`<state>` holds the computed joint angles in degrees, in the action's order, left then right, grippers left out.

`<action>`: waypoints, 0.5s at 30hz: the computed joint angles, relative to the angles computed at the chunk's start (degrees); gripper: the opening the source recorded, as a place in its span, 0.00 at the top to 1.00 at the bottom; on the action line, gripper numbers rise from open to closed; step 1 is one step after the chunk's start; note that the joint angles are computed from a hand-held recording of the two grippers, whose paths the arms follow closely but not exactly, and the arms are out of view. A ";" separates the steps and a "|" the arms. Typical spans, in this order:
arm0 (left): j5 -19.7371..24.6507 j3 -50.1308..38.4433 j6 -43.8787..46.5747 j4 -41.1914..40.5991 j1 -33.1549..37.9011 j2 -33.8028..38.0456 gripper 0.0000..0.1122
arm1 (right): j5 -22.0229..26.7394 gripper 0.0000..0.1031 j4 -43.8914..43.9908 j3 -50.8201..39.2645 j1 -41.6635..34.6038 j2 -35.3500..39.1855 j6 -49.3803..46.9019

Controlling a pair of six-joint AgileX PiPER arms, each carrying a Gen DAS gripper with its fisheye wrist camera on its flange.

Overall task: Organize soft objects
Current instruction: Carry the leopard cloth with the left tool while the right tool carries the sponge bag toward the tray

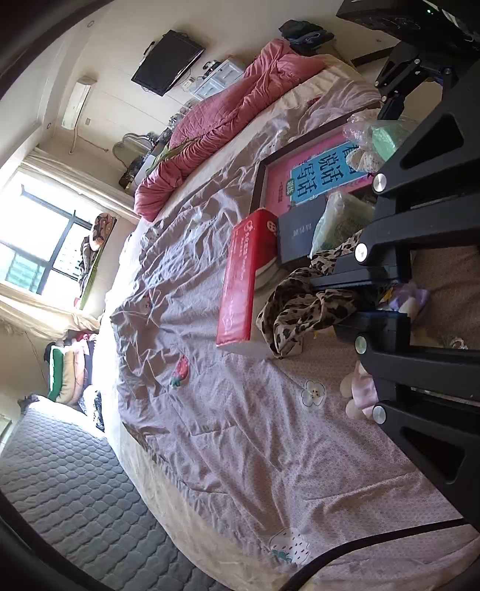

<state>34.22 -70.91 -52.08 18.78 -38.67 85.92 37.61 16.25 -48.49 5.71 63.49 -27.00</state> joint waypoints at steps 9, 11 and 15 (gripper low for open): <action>4.67 -4.35 -8.25 8.25 -10.06 0.13 0.92 | 0.65 0.53 5.82 -0.30 -5.34 -3.12 -4.27; 5.49 -5.09 -9.16 9.19 -11.68 0.56 0.92 | 0.83 0.53 7.27 -0.17 -6.48 -3.58 -5.58; 8.13 -7.55 -9.19 9.26 -14.30 2.09 0.92 | 1.72 0.53 10.17 -0.33 -9.16 -4.17 -8.26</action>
